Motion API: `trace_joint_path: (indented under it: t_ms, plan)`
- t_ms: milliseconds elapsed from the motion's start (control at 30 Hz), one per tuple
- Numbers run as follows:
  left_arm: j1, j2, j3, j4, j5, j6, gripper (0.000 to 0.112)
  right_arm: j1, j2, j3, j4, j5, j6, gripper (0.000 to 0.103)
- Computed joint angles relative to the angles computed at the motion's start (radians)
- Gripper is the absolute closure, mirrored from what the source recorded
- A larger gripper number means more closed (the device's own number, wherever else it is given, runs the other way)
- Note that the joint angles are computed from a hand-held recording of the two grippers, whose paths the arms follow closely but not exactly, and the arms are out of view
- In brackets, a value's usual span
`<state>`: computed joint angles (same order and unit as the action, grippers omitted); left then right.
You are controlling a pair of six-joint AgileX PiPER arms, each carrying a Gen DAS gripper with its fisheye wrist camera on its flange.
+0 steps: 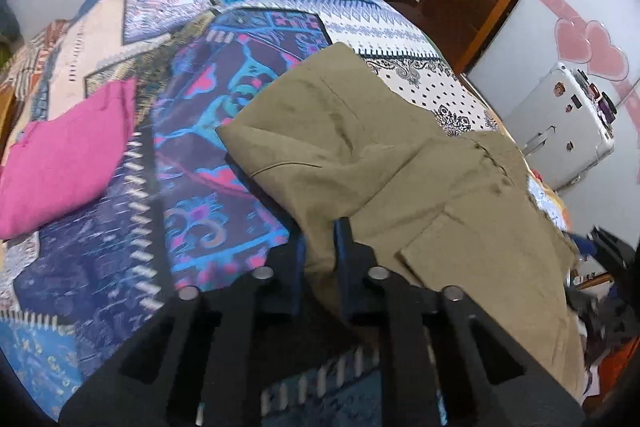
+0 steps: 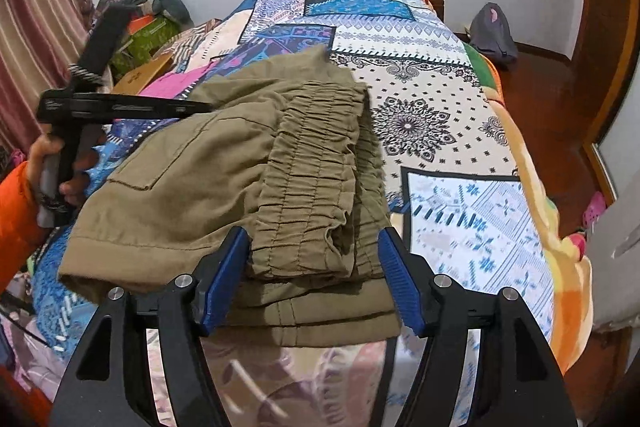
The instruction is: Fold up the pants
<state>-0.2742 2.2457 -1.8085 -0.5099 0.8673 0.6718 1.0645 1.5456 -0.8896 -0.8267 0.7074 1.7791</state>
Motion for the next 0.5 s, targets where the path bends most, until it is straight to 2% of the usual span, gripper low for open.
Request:
trace_joint_path:
  t_ms: [167,367,433,500]
  plan:
    - [0.039,-0.137,0.227,-0.037,-0.118,0.085,0.101,-0.087,0.010,-0.019,0.069,-0.045,-0.166,0.041]
    - [0.083,-0.262,0.398,-0.068,-0.176,0.112,0.105,-0.188,0.056,-0.077,0.140,-0.088,-0.362,0.041]
    - [0.090,-0.310,0.461,-0.069,-0.203,0.126,0.106,-0.211,0.072,-0.105,0.176,-0.102,-0.439,0.044]
    - [0.097,-0.343,0.509,-0.074,-0.220,0.135,0.106,-0.221,0.099,-0.143,0.189,-0.084,-0.497,0.044]
